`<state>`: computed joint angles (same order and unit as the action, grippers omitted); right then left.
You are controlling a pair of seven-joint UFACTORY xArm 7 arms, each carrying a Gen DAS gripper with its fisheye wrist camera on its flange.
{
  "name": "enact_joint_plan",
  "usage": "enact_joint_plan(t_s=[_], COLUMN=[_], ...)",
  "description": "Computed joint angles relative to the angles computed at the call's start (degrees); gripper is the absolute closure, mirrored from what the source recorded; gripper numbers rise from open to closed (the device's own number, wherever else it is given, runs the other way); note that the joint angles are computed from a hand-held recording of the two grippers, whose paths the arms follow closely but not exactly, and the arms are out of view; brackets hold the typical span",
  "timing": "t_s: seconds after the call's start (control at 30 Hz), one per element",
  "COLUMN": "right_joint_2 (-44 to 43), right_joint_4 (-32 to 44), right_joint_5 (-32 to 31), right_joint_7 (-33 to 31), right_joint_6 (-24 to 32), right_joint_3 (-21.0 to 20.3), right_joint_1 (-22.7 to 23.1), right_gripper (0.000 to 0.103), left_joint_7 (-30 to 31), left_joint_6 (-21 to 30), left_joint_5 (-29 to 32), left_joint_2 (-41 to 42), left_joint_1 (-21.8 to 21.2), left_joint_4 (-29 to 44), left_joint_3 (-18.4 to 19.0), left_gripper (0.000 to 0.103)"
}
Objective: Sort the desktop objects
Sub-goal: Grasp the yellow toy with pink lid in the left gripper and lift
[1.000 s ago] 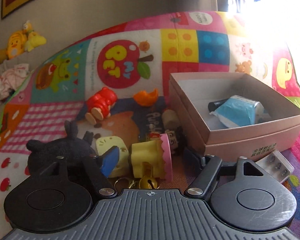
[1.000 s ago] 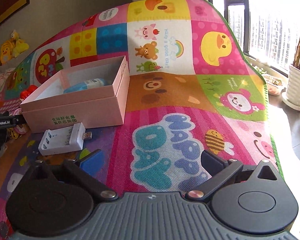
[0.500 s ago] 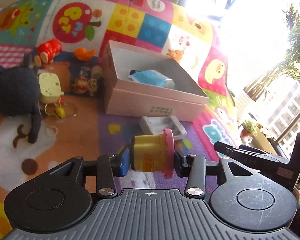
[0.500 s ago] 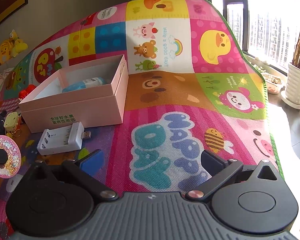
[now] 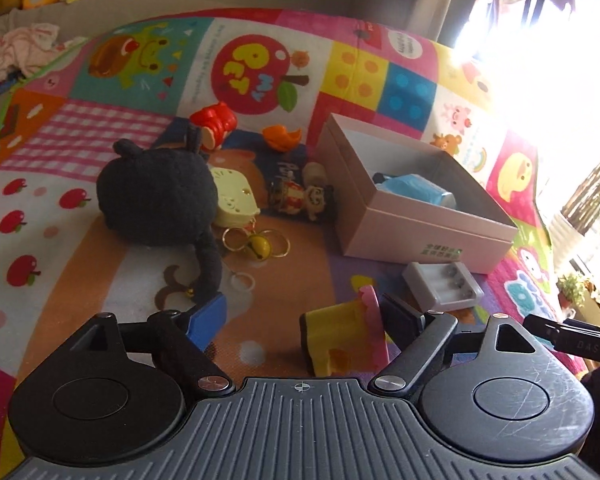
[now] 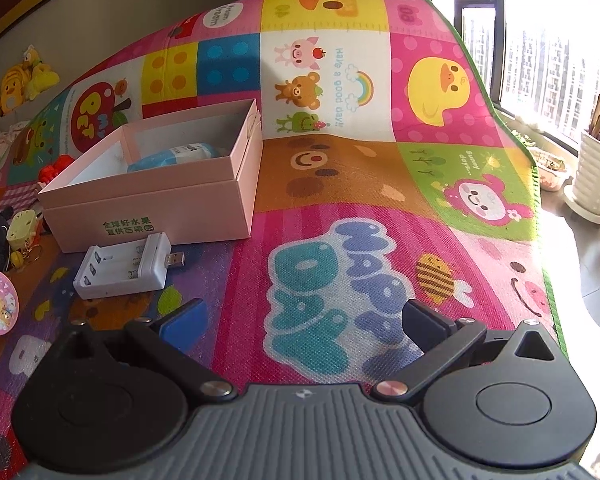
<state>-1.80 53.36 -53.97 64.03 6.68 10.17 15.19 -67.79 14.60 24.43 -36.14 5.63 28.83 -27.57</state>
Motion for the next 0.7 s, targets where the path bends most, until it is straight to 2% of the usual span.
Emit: enact_joint_plan(t_s=[0.13,0.23,0.3,0.37,0.4,0.47,0.53,0.7], right_joint_2=[0.51,0.83,0.93,0.9,0.91,0.95,1.0,1.03], right_joint_4=[-0.25,-0.05,0.16,0.25,0.29,0.29,0.29,0.32], right_joint_5=[8.87,12.07,12.34,11.75,11.63,11.74,11.82,11.7], right_joint_7=[-10.13,-13.65,-14.03,-13.63,-13.55,-13.6,-13.67,-13.54], right_joint_6=[0.23,0.94,1.47,1.81,1.84,1.8,1.76,1.84], right_joint_3=[-0.08,-0.08,-0.1,-0.13,-0.17,-0.24,-0.29,-0.34], right_joint_1=[1.15,1.71,1.92,2.07,2.1,2.18,2.22,2.33], right_gripper=[0.0,0.0,0.0,0.0,0.0,0.0,0.0,0.0], left_joint_7=[-1.65,-0.35,1.38,2.57,3.0,2.8,2.44,2.01], left_joint_6=[1.55,-0.18,-1.78,-2.3,-2.15,-1.49,-0.3,4.88], left_joint_5=[0.06,-2.52,-3.42,-2.34,-1.69,-0.02,0.7,0.81], left_joint_2=[-2.65,-3.29,-3.05,-2.4,-2.21,-2.45,-2.89,-4.21], left_joint_1=[1.28,-1.97,-3.11,-1.8,-1.02,1.38,2.48,1.82], left_joint_4=[-1.17,-2.64,-2.76,-1.56,-0.97,0.04,0.52,-0.19], left_joint_3=[0.2,4.15,4.84,2.14,0.83,-2.24,-3.37,-1.93], left_gripper=[0.009,0.011,0.013,0.02,0.028,0.036,0.047,0.048])
